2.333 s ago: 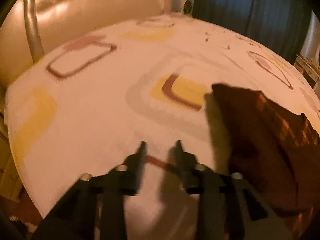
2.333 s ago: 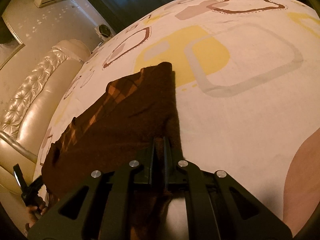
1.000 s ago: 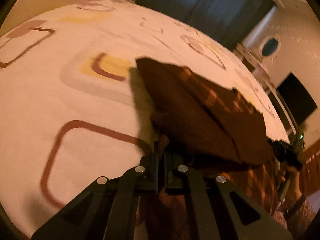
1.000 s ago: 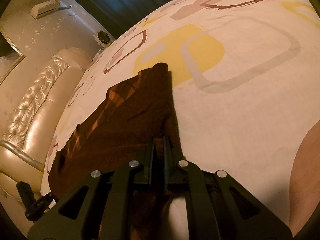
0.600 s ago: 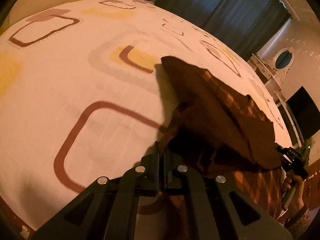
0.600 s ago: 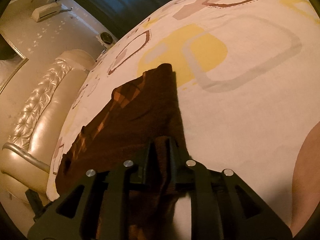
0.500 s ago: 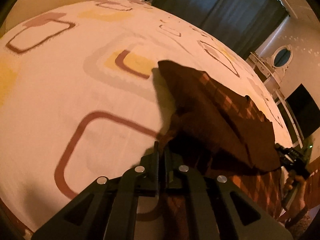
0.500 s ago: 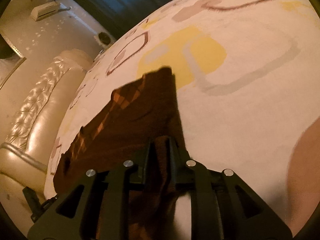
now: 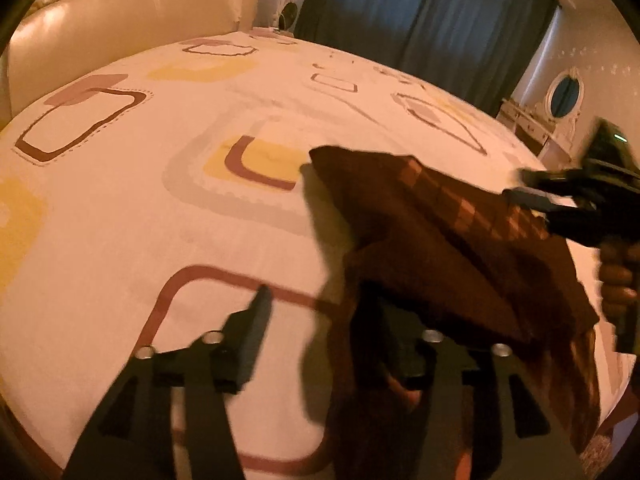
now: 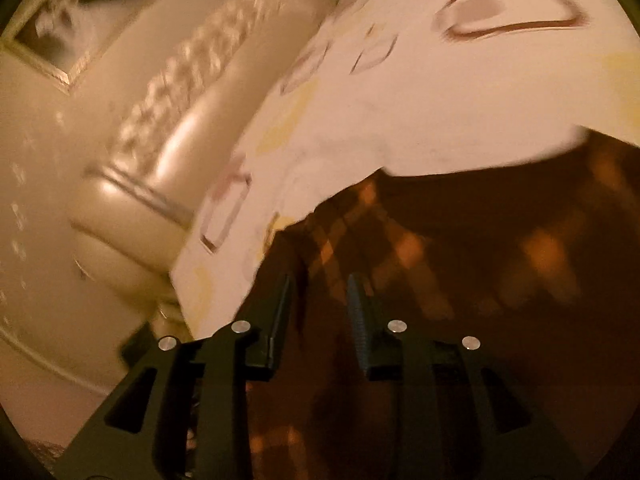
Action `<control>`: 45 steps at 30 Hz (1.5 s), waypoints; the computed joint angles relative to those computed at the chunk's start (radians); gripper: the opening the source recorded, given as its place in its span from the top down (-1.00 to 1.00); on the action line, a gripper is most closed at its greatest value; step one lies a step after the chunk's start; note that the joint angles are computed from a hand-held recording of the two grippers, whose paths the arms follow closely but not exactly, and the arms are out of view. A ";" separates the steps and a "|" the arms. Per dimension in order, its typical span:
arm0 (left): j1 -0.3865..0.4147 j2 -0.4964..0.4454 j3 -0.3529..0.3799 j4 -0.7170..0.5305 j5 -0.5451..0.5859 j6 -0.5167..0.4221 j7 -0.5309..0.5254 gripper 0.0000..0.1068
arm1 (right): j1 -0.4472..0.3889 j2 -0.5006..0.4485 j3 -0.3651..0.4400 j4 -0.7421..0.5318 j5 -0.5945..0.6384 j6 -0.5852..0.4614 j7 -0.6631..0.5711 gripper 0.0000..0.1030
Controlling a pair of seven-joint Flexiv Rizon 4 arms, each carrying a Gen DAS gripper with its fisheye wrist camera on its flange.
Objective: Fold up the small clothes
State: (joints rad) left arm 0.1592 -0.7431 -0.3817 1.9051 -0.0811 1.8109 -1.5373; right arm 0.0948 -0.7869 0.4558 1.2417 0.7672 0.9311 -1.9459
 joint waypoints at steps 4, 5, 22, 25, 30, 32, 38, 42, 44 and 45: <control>-0.004 -0.027 -0.002 -0.036 0.001 -0.001 0.006 -0.16 | 0.114 -0.113 -0.087 -0.172 -0.180 -0.143 0.141 0.45; 0.000 -0.032 -0.005 -0.042 0.003 -0.001 0.009 -0.16 | 0.118 -0.133 -0.085 -0.206 -0.208 -0.191 0.142 0.45; -0.151 -0.019 0.173 -0.075 -0.100 -0.021 -0.052 -0.16 | 0.132 -0.020 -0.114 0.023 -0.271 0.100 0.030 0.97; -0.219 -0.012 0.251 -0.079 -0.118 -0.031 -0.050 -0.16 | 0.146 -0.053 -0.137 0.022 -0.336 0.091 0.135 0.97; -0.219 -0.008 0.254 -0.065 -0.136 -0.012 -0.066 -0.16 | 0.095 -0.062 -0.088 -0.017 -0.339 0.059 0.204 0.58; -0.219 -0.008 0.254 -0.061 -0.142 -0.005 -0.076 -0.16 | 0.089 -0.052 -0.068 -0.018 -0.339 0.073 0.187 0.45; -0.268 -0.007 0.304 -0.059 -0.162 0.014 -0.091 -0.20 | 0.148 -0.159 -0.024 -0.271 -0.340 -0.144 0.176 0.19; -0.229 -0.007 0.264 -0.047 -0.154 0.037 -0.109 -0.30 | 0.273 -0.281 -0.103 -0.514 -0.422 -0.333 0.241 0.19; -0.214 -0.008 0.249 -0.044 -0.152 0.038 -0.121 -0.32 | 0.322 -0.342 -0.136 -0.633 -0.455 -0.412 0.258 0.19; -0.224 -0.008 0.258 -0.046 -0.156 0.035 -0.125 -0.32 | 0.342 -0.363 -0.156 -0.673 -0.472 -0.444 0.272 0.25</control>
